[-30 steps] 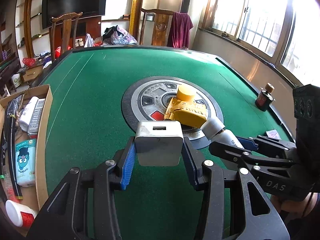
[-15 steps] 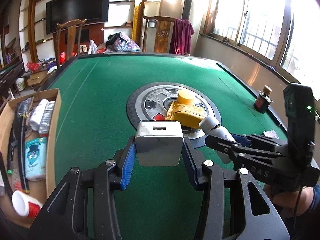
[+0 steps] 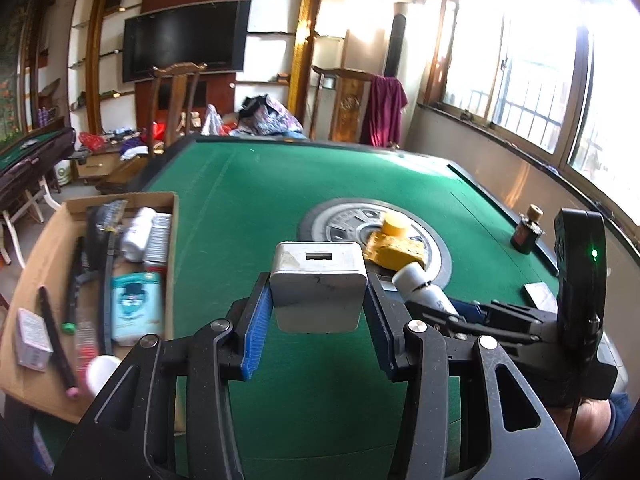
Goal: Organize objects
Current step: 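Carry the charger with the left tool while the right tool carries the bottle toward the box, then lower the held charger and bottle into the cardboard box with both tools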
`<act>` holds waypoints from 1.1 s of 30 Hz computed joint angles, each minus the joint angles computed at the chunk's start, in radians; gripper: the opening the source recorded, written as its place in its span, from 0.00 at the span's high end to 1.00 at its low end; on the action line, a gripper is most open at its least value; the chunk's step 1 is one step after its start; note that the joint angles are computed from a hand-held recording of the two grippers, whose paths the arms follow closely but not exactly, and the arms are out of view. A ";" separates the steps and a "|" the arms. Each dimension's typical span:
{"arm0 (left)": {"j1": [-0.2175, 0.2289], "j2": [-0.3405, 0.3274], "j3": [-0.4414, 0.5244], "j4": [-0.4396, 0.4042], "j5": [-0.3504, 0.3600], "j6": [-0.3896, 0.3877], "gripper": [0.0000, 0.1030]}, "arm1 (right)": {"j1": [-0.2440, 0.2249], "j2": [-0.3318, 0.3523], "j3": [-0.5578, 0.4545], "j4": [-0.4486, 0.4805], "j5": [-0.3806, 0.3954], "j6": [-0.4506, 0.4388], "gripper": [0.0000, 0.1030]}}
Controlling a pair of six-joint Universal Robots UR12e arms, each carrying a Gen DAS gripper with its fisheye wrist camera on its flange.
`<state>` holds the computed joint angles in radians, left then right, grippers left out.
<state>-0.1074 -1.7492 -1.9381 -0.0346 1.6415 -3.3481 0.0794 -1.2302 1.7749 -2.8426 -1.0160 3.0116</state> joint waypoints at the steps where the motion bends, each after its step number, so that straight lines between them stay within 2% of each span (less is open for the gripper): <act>1: 0.003 0.006 -0.008 0.008 0.010 0.000 0.57 | 0.005 -0.002 0.002 -0.004 0.002 0.000 0.67; 13: 0.057 0.061 -0.089 0.075 0.097 -0.039 0.57 | 0.072 -0.023 0.009 0.000 0.020 -0.055 0.67; 33: 0.139 0.078 -0.131 0.074 0.091 -0.119 0.56 | 0.143 -0.013 -0.032 0.053 0.016 -0.123 0.67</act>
